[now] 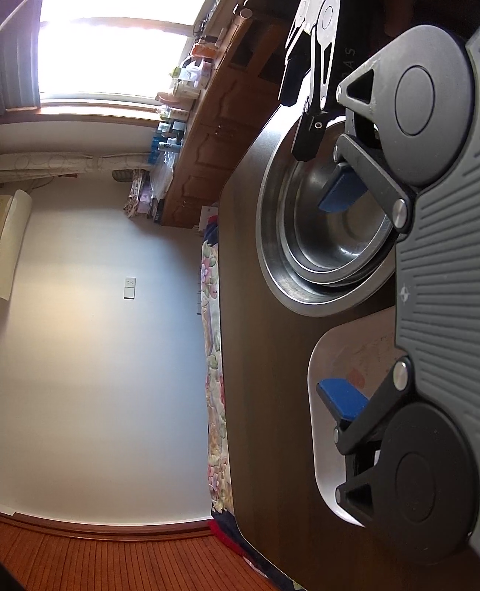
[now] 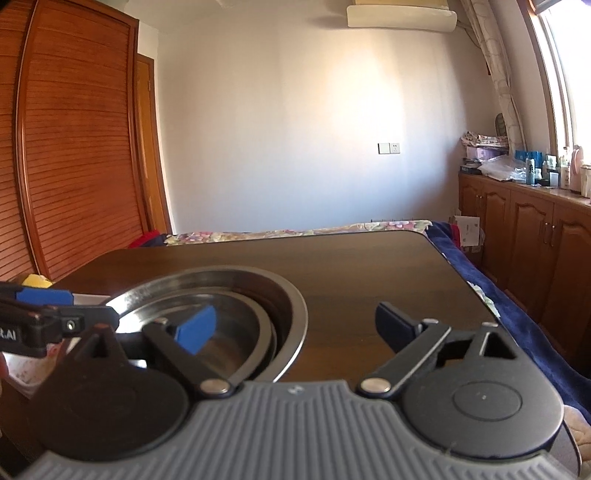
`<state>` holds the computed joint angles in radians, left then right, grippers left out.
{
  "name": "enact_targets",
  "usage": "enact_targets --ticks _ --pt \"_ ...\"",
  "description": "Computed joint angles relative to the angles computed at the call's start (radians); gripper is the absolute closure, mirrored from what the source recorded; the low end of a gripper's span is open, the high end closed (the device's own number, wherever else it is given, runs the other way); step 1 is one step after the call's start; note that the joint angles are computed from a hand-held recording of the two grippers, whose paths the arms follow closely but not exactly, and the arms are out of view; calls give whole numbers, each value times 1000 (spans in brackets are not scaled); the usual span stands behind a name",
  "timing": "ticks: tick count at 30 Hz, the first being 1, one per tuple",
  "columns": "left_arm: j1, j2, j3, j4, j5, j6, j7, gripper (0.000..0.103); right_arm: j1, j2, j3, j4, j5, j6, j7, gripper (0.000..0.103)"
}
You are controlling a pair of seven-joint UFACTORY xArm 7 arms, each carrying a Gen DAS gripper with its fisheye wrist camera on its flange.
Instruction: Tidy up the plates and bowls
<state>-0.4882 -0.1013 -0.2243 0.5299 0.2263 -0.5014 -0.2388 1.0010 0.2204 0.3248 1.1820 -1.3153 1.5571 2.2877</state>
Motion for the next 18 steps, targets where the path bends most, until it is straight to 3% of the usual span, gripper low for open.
enact_targets --ticks 3,9,14,18 --pt "-1 3 5 -2 15 -4 -12 7 -1 2 -1 3 -1 -5 -9 10" --pt "-3 0 27 7 99 23 -78 35 -8 -13 1 -15 2 -33 -3 13" --pt "-3 0 31 8 128 36 -98 54 -20 -19 3 -18 14 -55 -1 38" --pt "2 2 14 4 96 35 -75 62 -24 -21 5 -18 19 -71 10 44"
